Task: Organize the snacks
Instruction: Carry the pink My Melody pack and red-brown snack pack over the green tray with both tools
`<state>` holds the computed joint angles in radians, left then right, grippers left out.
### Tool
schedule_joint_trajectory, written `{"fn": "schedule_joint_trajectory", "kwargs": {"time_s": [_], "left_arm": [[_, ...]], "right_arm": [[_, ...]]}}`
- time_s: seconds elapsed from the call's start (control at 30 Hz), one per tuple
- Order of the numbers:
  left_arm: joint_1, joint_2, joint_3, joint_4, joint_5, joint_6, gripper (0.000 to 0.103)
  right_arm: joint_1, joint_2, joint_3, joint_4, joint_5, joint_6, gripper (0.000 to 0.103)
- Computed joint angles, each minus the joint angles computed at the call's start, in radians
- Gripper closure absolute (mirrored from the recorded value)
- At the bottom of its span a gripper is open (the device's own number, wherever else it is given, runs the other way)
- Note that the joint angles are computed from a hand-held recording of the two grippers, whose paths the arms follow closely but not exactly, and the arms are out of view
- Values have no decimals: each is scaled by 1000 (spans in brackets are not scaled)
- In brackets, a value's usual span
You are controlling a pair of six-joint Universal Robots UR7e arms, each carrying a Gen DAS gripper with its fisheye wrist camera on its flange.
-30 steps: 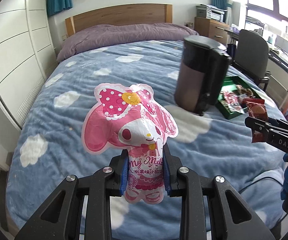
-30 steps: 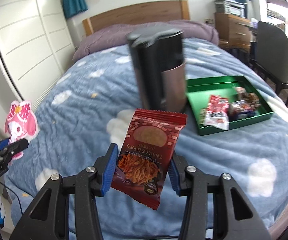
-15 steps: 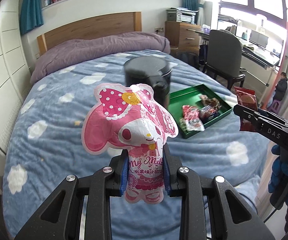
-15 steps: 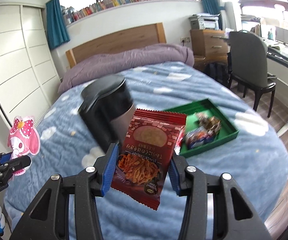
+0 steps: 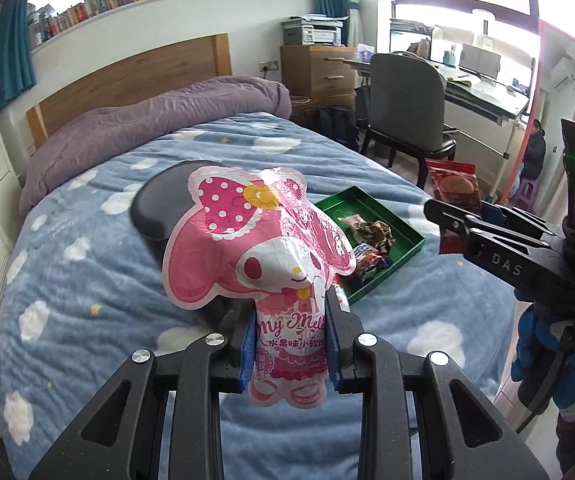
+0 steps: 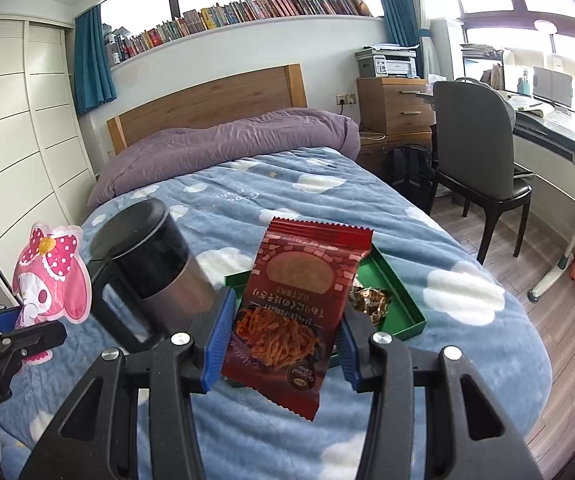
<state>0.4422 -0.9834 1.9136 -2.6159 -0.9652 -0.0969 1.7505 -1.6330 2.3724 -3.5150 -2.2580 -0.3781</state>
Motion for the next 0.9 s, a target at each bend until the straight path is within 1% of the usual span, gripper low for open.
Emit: {"fn": "schedule_joint_trajectory", "kwargs": {"time_s": [0.1,0.27,0.47,0.63,0.7,0.83,0.9], "left_arm": [[8,58,-38,-7,-18,20,79],[34,164,-118,-6,-54,32,79],[66,281,-214,7,-65,50,79],[87,365,-277,-11,-48,79,79],[98,389,-296,-12,-52,77,79],[110,450,-344,-29,-22,100,79],[118,470,-359,-45,-19,110,79]], "right_arm": [[-62,-7,-15,10,48,-19,64],[-148,6,-44,19,103,-48,64],[-242,46,-88,20,157,-76,64],[-306,97,-129,23,193,-96,64],[-324,120,-143,24,201,-106,64],[-358,163,-171,28,221,-119,64],[-371,182,-182,24,232,-123,64]]}}
